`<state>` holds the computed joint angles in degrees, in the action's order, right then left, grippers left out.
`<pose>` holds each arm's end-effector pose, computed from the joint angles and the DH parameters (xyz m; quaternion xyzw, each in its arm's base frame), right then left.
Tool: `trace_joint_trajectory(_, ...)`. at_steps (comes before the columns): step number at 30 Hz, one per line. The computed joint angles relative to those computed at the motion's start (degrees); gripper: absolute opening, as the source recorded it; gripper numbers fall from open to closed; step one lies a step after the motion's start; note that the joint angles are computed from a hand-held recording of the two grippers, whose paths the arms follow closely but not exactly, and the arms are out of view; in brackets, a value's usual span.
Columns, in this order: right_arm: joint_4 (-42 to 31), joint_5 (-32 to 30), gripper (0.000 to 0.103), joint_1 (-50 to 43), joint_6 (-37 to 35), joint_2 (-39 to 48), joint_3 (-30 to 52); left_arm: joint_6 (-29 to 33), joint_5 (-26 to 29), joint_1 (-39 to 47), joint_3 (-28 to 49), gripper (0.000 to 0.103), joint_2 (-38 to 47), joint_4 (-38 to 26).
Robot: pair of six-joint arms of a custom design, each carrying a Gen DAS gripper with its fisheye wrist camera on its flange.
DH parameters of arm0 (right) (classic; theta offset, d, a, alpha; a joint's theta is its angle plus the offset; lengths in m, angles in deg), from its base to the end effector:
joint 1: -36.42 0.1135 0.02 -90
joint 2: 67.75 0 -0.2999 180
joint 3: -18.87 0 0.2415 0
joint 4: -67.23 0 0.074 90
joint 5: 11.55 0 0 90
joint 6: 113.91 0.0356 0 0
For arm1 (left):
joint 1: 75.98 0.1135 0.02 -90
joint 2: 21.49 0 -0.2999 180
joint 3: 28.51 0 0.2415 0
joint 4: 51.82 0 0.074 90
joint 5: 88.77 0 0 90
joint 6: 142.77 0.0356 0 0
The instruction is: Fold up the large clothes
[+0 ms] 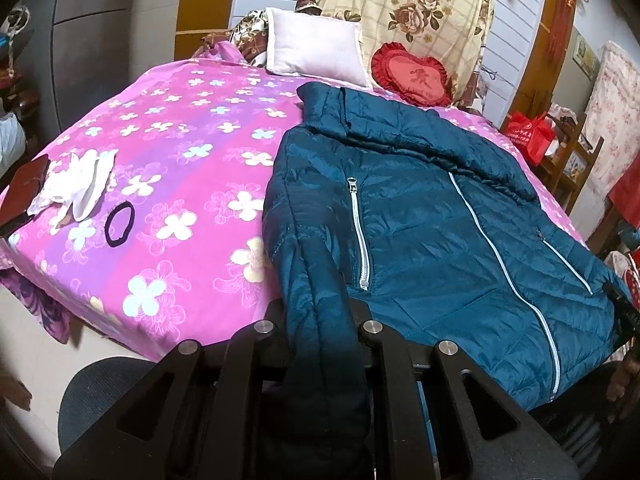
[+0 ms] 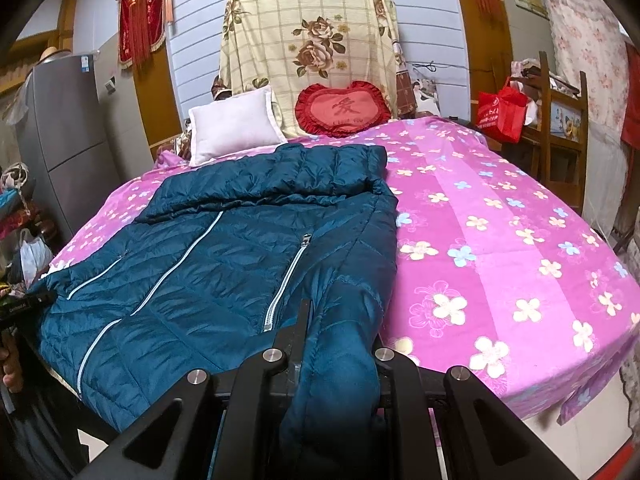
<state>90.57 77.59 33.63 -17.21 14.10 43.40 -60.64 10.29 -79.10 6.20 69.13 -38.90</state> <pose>0.1986 -0.0091 0.1458 0.0695 0.8801 0.0226 0.4691 0.2378 -0.0186 0.1390 -0.0064 0.9147 -0.1102 0.3888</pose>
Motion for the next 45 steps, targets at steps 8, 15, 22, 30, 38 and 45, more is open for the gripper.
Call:
trace_joint_trajectory(8,-0.08,-0.18,0.012,-0.04,0.01,-0.02,0.02,-0.12,-0.71,-0.91,2.58,0.027,2.46,-4.54)
trace_joint_trajectory(15,0.58,-0.26,0.012,0.03,-0.18,0.34,-0.31,1.86,-3.54,-3.72,4.02,0.042,4.61,-6.41)
trace_joint_trajectory(22,-0.85,-0.78,0.012,-0.26,-0.83,-0.86,-0.39,2.33,-0.36,-0.90,0.69,0.009,0.75,-3.12)
trace_joint_trajectory(30,-8.61,-1.34,0.012,-0.66,-1.73,-12.40,-2.89,1.00,10.00,7.74,-3.98,0.009,-10.19,-4.77)
trace_joint_trajectory(38,-28.60,-6.33,0.012,-3.99,-1.65,-32.39,-0.68,-0.68,14.82,13.44,-5.91,0.009,-26.32,-13.65)
trace_joint_trajectory(45,-45.34,-11.49,0.012,-7.66,-1.73,-47.16,5.08,-4.22,21.83,20.34,-2.42,0.009,-40.32,-24.29)
